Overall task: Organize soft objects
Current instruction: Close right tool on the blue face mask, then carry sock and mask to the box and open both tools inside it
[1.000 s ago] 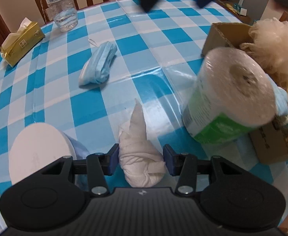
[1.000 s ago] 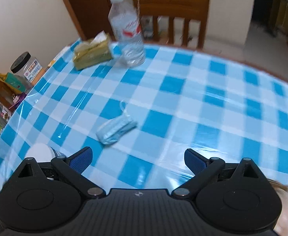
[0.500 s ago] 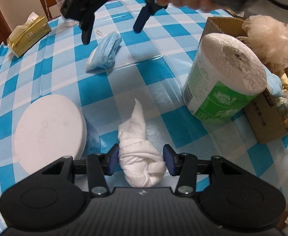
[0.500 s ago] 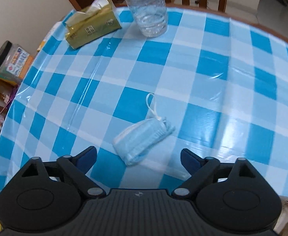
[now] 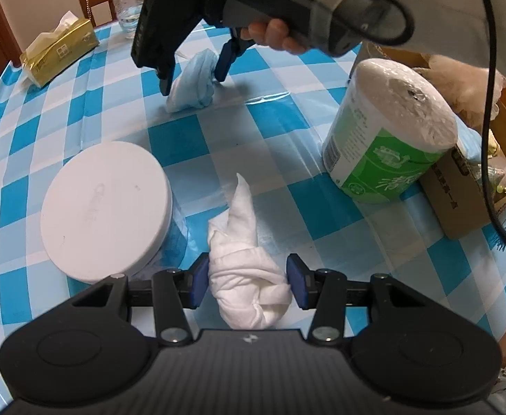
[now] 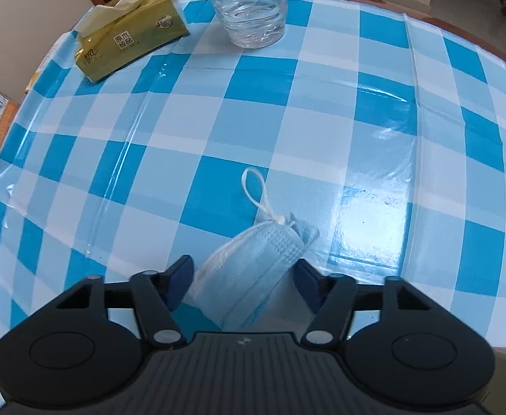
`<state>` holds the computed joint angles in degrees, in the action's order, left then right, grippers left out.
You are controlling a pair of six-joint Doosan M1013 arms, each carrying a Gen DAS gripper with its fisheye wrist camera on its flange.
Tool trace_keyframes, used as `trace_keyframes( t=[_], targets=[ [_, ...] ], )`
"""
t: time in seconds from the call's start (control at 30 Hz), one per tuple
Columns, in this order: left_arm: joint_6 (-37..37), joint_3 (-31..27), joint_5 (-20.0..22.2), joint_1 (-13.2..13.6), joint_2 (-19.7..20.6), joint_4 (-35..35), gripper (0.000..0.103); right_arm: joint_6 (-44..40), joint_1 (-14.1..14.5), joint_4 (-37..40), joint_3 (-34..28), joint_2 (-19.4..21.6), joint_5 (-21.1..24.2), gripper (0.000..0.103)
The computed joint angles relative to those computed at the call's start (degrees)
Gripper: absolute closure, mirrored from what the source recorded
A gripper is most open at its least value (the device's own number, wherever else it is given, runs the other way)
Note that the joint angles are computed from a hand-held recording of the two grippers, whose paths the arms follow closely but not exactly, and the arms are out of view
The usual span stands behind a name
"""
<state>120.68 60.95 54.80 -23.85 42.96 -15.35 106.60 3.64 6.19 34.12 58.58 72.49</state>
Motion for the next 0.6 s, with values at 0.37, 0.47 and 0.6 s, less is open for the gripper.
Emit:
trace_keyframes(
  t=[0.37, 0.47, 0.6],
  targets=[
    [-0.6, -0.5, 1.1, 0.3, 0.2, -0.8, 0.057, -4.6, 0.8, -1.2, 4.4, -2.6, -4.1, 0.074],
    [-1.0, -0.4, 1.1, 0.3, 0.2, -0.9, 0.057, -6.2, 0.9, -1.4, 7.4, -4.7, -5.9, 0.076],
    [-1.2, -0.2, 1.5, 0.5, -0.1, -1.5, 0.057, -8.6, 1.0, -0.5, 12.2, -7.9, -8.4, 0.078]
  ],
)
